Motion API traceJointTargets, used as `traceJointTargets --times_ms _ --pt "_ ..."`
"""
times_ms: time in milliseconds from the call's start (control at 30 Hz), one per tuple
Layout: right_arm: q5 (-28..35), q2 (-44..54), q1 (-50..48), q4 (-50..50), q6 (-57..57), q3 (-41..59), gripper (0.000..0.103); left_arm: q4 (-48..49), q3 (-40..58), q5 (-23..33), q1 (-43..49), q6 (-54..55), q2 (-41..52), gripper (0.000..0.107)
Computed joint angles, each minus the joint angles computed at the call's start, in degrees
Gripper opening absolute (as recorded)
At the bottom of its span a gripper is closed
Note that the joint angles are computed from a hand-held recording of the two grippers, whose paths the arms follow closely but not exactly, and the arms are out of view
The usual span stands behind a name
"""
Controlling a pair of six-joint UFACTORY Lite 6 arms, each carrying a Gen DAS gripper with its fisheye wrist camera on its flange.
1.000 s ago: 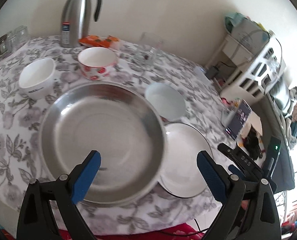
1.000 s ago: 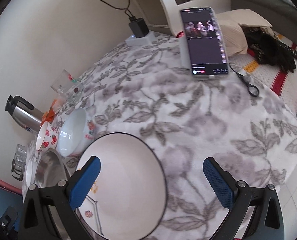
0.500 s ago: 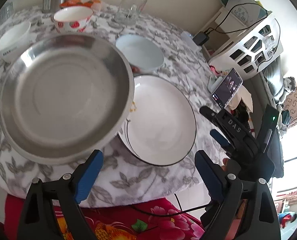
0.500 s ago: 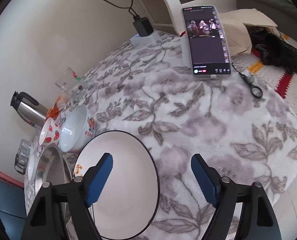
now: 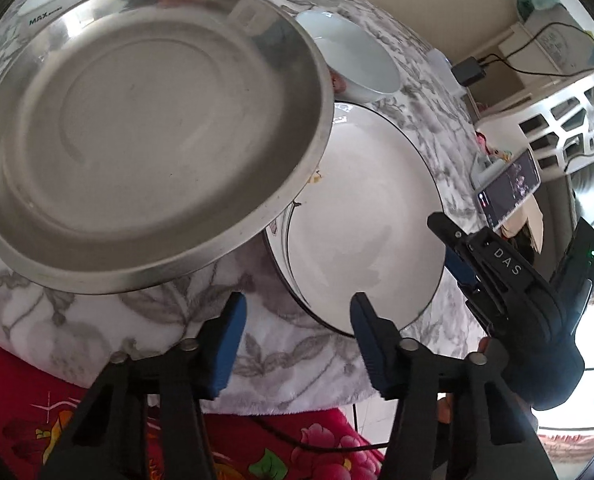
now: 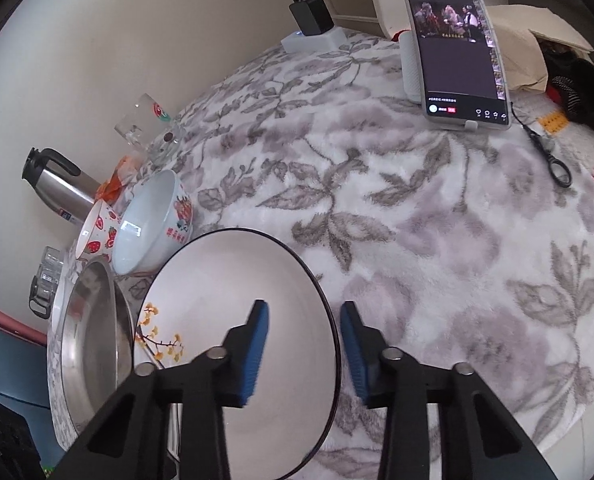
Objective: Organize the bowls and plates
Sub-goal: 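Close the right gripper on the plate rim while the left gripper grips it too, then lift the white plate with both grippers toward the steel basin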
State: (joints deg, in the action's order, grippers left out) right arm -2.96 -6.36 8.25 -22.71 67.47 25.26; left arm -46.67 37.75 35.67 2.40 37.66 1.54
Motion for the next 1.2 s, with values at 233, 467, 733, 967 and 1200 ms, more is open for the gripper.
traceJointTargets --times_ms 233,467,733,967,1200 --pt "-4.4 2.58 -4.18 -10.8 9.78 0.29 0.019 -3.8 0.0 -4.12 -2.22 0.5 3.37 0.029" --pt "-8.89 4.96 -6.87 -14.0 11.62 0.55 0.018 -6.7 0.51 -8.22 -4.35 2.12 5.78 0.019" --pt "-11.21 6.5 -7.5 -12.97 9.49 0.73 0.019 -13.61 0.44 -8.2 -2.59 8.73 7.59 0.019" --pt "-11.98 5.83 -8.14 -15.8 11.54 0.04 0.017 -8.07 0.83 -9.23 -3.8 6.04 6.15 0.018" --pt "-10.37 -0.91 -8.82 -21.11 15.55 -3.18 0.015 -6.67 1.23 -10.17 -6.62 4.77 5.21 0.019"
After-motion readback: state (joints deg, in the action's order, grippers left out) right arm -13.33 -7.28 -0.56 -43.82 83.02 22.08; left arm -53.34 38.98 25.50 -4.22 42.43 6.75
